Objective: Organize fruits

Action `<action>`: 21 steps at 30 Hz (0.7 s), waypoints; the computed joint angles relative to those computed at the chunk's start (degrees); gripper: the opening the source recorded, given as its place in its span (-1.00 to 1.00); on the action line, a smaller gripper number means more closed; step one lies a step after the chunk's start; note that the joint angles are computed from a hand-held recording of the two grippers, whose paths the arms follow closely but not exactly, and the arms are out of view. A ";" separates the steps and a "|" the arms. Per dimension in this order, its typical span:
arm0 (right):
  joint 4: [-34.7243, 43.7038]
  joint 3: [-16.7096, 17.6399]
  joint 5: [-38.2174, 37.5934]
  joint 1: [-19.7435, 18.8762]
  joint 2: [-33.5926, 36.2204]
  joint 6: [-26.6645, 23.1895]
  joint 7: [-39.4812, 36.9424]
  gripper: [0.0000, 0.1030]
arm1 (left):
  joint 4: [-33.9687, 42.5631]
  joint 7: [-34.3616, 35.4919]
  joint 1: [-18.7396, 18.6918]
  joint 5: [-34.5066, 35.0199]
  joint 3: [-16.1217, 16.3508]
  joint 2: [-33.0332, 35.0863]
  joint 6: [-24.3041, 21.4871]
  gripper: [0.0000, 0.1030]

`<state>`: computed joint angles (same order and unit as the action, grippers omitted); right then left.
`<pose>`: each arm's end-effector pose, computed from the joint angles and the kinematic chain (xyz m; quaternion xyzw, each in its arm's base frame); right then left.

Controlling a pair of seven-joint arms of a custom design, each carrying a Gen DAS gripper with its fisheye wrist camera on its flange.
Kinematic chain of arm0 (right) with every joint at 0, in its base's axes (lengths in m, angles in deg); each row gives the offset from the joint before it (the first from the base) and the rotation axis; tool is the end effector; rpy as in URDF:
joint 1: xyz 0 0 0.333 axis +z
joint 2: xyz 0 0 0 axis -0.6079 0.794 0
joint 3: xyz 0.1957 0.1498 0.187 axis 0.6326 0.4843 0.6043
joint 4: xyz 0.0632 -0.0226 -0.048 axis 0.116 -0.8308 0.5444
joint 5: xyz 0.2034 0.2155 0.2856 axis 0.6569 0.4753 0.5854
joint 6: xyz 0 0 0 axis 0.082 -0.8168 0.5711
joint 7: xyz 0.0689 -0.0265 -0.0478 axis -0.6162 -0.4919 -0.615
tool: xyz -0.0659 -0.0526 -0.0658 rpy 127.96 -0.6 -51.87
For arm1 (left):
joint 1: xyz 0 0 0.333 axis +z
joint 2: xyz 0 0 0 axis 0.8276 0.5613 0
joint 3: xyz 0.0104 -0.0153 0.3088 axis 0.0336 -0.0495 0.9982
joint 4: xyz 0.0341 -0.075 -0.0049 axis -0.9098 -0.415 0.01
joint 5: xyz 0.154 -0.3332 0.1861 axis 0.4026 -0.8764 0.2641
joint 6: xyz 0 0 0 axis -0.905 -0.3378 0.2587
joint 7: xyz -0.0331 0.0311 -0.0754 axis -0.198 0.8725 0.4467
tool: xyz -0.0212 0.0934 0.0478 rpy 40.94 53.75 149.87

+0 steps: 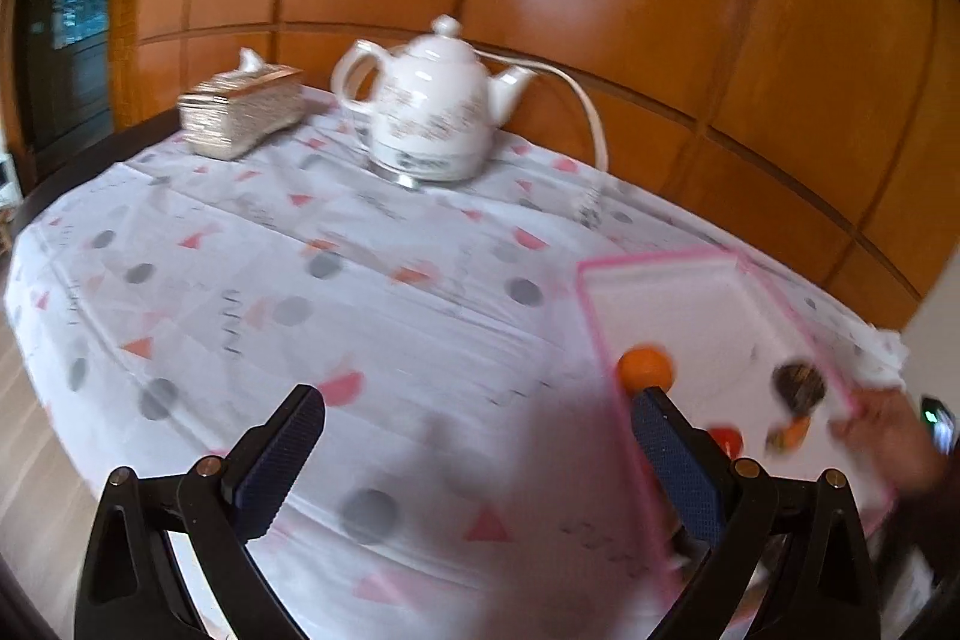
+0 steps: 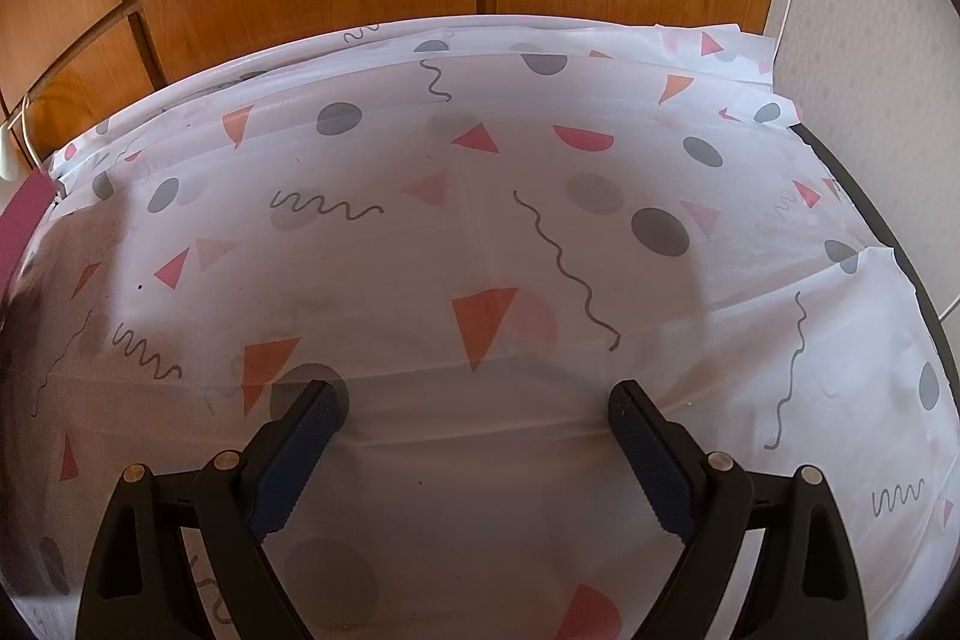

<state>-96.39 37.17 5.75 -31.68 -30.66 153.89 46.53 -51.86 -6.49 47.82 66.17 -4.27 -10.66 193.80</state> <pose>0.7167 0.0046 0.4234 -0.6572 0.6849 -0.2205 0.2244 0.5218 -0.2344 0.4991 -0.7750 0.4732 -0.3127 0.2788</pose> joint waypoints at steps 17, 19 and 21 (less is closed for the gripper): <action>-0.02 -0.05 0.01 0.07 -0.01 0.03 0.02 0.81 | 18.56 36.79 -8.36 -18.18 1.12 21.37 7.84 0.99; -0.02 -0.05 0.01 0.07 -0.01 0.03 0.02 0.81 | 21.41 37.86 -9.69 -18.80 1.78 23.93 7.51 0.99; 0.00 -0.03 0.04 0.05 0.01 0.03 -0.02 0.81 | 24.36 39.04 -10.80 -19.55 2.40 26.48 6.93 0.99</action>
